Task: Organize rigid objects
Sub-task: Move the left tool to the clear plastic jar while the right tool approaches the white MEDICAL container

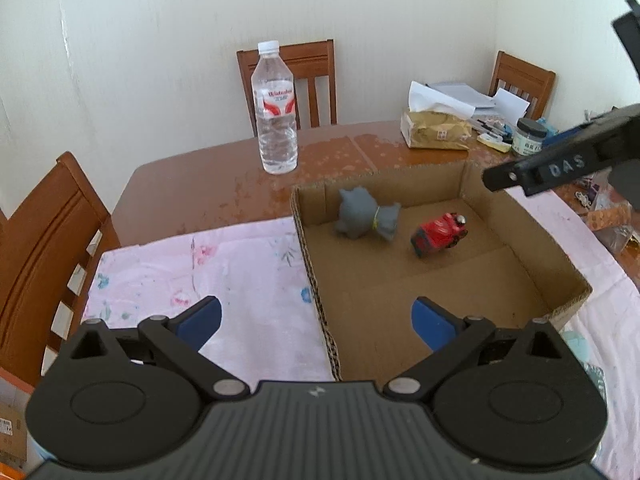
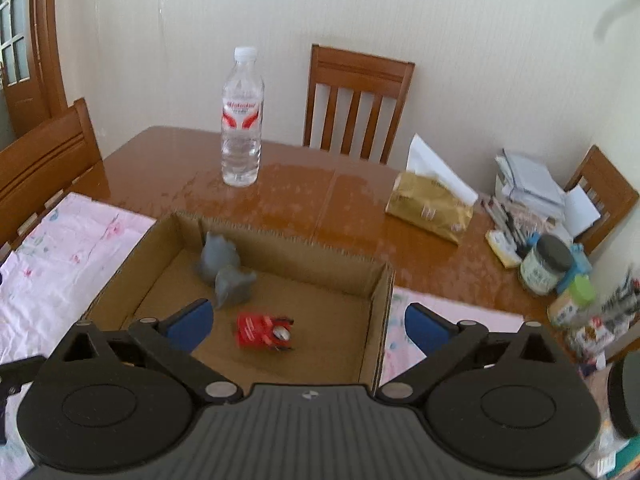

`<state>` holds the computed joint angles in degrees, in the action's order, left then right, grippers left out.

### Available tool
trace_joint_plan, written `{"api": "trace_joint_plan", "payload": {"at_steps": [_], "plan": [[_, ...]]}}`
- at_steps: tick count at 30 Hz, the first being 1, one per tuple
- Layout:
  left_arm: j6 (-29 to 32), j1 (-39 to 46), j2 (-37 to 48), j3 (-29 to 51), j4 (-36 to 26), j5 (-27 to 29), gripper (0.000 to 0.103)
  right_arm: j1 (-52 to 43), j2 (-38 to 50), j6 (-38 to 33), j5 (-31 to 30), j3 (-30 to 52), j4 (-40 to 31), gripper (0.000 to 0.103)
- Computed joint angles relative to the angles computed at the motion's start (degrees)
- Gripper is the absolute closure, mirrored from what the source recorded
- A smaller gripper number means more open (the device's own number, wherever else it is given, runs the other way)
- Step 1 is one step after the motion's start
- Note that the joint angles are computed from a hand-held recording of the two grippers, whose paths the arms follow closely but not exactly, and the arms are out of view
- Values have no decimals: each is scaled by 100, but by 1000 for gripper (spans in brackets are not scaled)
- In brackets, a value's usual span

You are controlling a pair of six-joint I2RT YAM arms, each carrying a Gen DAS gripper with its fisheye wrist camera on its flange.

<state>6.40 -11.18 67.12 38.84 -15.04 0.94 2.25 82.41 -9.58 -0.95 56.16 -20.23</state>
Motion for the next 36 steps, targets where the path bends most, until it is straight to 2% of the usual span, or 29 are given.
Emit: {"api": "trace_joint_plan", "payload": {"at_steps": [8, 15, 25, 30, 36], "plan": [[-318, -370, -419, -341, -290, -304, 2, 25, -989, 93, 81, -953, -245, 0], [-921, -1031, -1205, -651, -993, -922, 2, -191, -2197, -70, -260, -1880, -757, 0], [-2031, -2831, -1690, -1080, -2060, -1514, 2, -896, -3420, -786, -1070, -2690, -1557, 0], [-2133, -2882, -1645, -1408, -2038, -1319, 2, -981, -3366, -673, -1242, -2729, -1629, 0], [-1836, -2176, -1966, -1712, -2014, -769, 2, -132, -2903, 227, -466, -2736, -1161, 0]]}}
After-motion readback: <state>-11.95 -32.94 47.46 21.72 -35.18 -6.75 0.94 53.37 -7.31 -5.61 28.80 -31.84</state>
